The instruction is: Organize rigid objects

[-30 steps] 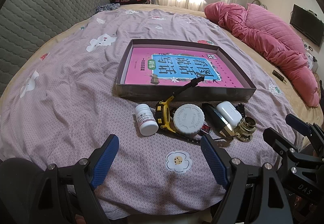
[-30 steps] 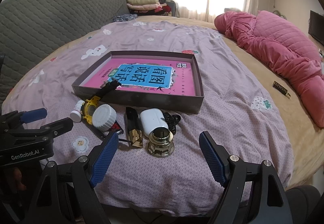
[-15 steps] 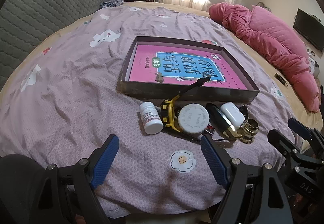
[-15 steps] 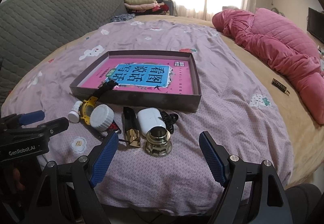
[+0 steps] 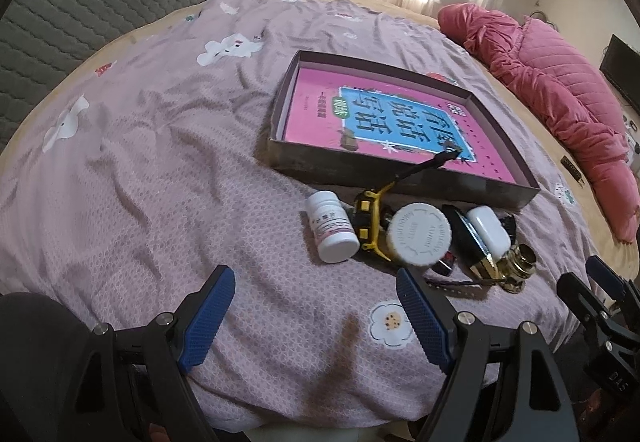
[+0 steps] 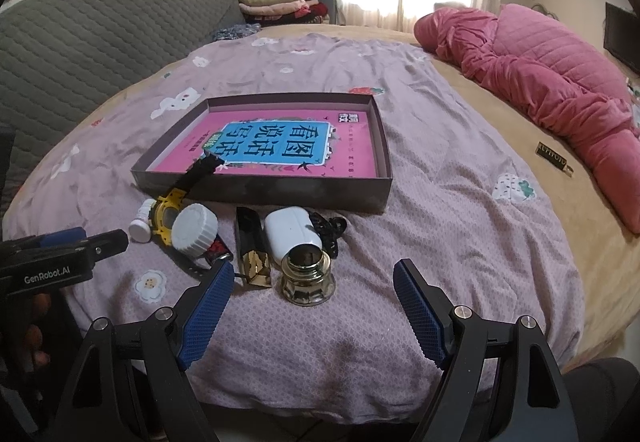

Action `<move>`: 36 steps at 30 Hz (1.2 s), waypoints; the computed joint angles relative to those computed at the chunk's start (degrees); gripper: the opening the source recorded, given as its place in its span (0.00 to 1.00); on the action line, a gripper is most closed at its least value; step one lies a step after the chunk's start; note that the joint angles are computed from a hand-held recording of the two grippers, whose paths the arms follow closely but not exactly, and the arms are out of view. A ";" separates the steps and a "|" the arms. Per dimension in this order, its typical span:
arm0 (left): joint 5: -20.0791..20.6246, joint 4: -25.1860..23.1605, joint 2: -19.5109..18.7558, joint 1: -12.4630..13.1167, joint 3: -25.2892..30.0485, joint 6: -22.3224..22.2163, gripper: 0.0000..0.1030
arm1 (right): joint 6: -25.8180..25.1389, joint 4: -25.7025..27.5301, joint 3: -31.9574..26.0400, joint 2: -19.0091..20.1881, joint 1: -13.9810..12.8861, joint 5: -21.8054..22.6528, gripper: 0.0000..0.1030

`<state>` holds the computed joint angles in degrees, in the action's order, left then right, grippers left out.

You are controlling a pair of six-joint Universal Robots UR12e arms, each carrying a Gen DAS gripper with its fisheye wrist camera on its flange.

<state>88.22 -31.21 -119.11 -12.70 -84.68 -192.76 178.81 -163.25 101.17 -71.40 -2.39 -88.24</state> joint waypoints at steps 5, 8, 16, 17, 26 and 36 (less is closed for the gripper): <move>0.85 -1.37 -0.76 -0.02 0.89 -0.38 0.80 | 0.03 0.82 -0.28 0.25 -0.10 0.26 0.80; 1.67 -2.16 -1.41 -0.13 1.65 -0.80 0.80 | 0.20 1.29 -0.46 0.45 -0.14 0.40 0.80; 3.73 -3.69 -3.59 -0.44 4.34 -0.82 0.80 | 0.84 2.40 -1.05 1.08 -0.29 1.23 0.80; 4.05 -4.35 -3.77 -0.48 4.63 -0.88 0.80 | 0.91 2.55 -1.12 1.18 -0.29 1.24 0.80; 4.22 -6.31 -4.23 0.13 5.30 -2.66 0.80 | 0.82 4.23 -2.20 2.45 -0.20 0.62 0.80; 5.22 -6.30 -5.20 0.22 6.60 -1.41 0.68 | 1.48 7.08 -3.60 3.82 -0.35 -0.17 0.80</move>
